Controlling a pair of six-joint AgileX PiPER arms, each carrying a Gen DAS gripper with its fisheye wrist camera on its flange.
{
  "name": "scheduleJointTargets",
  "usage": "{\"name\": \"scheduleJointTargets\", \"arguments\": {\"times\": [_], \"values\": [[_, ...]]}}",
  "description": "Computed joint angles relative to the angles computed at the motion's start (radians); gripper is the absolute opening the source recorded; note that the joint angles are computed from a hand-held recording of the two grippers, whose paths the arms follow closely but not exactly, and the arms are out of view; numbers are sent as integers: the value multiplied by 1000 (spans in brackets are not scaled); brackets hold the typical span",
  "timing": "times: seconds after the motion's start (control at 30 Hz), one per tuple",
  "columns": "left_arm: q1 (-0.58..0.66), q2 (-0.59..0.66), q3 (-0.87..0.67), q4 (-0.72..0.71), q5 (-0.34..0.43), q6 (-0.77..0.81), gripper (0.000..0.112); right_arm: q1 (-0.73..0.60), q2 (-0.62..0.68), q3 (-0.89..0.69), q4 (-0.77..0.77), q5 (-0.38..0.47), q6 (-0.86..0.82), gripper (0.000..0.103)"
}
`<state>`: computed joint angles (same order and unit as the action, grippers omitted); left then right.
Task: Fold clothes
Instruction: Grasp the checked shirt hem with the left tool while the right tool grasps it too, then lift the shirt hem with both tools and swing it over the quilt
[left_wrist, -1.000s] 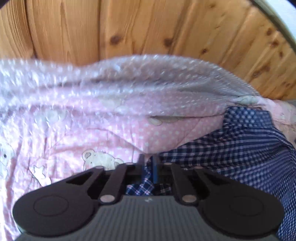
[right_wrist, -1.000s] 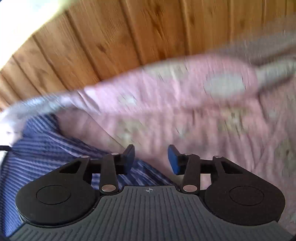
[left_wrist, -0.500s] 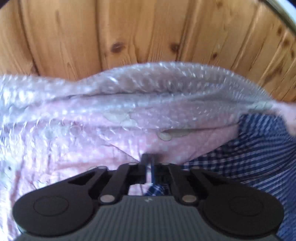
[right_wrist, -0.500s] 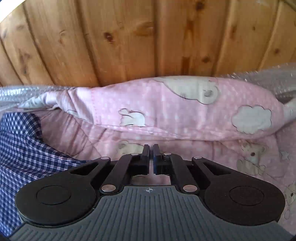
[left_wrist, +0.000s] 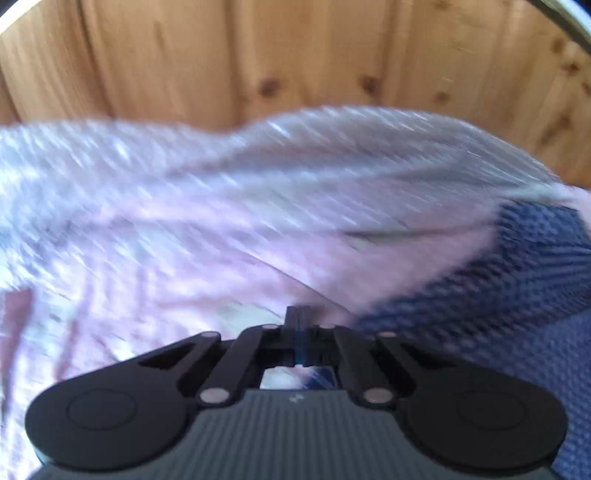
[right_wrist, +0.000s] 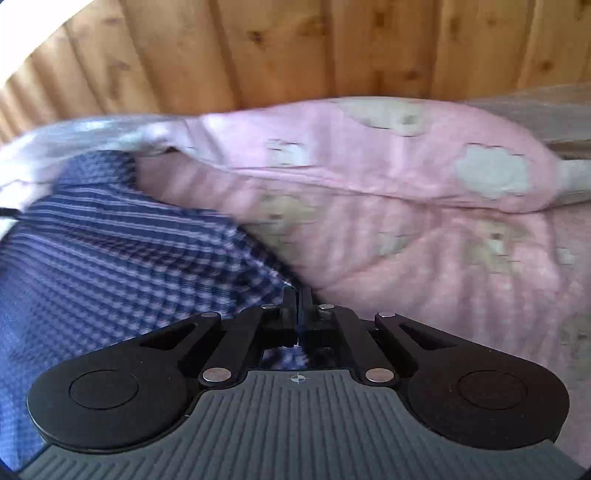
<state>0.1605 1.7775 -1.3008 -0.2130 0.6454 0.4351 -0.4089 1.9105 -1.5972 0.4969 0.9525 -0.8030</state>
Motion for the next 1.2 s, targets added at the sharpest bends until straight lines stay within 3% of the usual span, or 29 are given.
{"name": "scheduleJointTargets", "arguments": {"times": [0.1,0.13,0.2,0.27,0.4,0.43,0.5,0.57,0.6,0.63,0.7,0.73,0.8,0.9,1.07,1.1,1.13,1.2], "values": [[25,38,-81,-51,84,55,1,29,-2,-12,-78,-17,54,0],[24,16,-69,-60,84,83,2,48,-20,0,-122,-49,76,18],[24,-30,-43,-116,99,168,8,79,-109,85,-174,-181,101,39],[20,-66,-21,-210,141,268,17,89,-181,133,-114,-241,47,38],[-102,-42,-8,-301,154,312,23,159,-96,22,18,-68,20,19],[-140,-17,-9,-292,132,291,25,183,-55,-15,27,-31,35,14],[-225,37,-13,-188,53,160,26,235,20,-60,-32,-39,96,12],[-280,56,13,-61,-62,10,26,254,66,-70,-112,-115,183,8],[-300,54,18,25,-87,-85,28,236,53,-61,-112,-127,207,8],[-307,40,18,88,-81,-147,28,219,41,-53,-112,-139,233,25],[-291,-18,55,95,-84,-152,39,174,18,-35,-84,-161,253,29],[-262,-64,86,38,-76,-97,47,127,-21,-4,-14,-136,207,38],[-163,-156,160,-119,-34,44,50,19,-89,55,114,-61,87,56],[5,-267,247,-210,93,102,52,-120,-186,169,117,21,-69,59],[313,-434,417,-358,296,237,54,-302,-312,393,2,-42,-205,59],[401,-451,410,-369,371,261,56,-330,-320,425,-12,-58,-232,56],[450,-458,412,-371,407,274,56,-372,-318,430,-8,-43,-285,36],[500,-459,416,-371,426,277,56,-424,-312,426,-23,-58,-277,32]]}}
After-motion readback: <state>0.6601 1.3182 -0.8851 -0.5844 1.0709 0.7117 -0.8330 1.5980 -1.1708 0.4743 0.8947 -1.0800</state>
